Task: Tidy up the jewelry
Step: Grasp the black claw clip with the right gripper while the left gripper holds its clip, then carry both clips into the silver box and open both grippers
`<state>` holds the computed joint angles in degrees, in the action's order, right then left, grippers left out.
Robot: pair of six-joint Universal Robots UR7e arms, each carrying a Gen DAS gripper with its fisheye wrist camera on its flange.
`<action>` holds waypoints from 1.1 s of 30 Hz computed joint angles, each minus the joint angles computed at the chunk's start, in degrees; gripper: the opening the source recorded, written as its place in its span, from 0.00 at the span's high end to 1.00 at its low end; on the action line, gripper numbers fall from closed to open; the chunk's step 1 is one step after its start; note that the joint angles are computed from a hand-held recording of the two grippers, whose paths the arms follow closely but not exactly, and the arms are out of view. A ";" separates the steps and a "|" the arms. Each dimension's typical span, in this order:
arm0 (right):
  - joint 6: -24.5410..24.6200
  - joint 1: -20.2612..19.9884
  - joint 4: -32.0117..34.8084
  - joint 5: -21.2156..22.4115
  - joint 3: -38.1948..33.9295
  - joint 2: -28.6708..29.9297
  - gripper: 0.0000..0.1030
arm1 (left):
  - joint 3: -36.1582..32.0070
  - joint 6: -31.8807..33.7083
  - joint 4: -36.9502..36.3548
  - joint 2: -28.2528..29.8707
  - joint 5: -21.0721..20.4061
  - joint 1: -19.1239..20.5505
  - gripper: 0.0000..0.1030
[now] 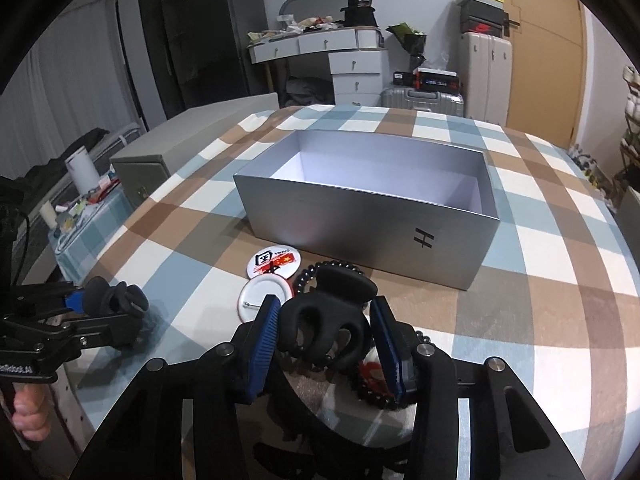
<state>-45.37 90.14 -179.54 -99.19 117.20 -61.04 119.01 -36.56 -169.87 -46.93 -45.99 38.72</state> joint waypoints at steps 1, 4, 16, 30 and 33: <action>0.03 -0.18 0.45 0.53 0.10 -0.34 0.57 | -0.03 0.03 -0.05 0.01 0.09 -0.04 0.54; -0.32 -0.50 0.49 1.64 0.73 -1.28 0.57 | -0.08 0.52 -0.59 -0.13 0.08 0.02 0.54; 1.71 -2.76 2.24 10.32 1.71 -5.57 0.56 | -5.28 7.65 -1.05 1.78 0.94 0.61 0.54; 3.04 -2.83 6.89 17.07 -3.43 -6.63 0.56 | -16.01 19.16 -1.31 6.06 1.39 2.77 0.54; 3.99 -2.42 9.21 17.99 -6.28 -5.73 0.56 | -19.37 21.41 -0.11 7.42 0.49 3.95 0.54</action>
<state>-41.39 87.71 -170.33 -81.20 110.92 -66.77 99.64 -15.15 -169.98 -39.51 -45.51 42.67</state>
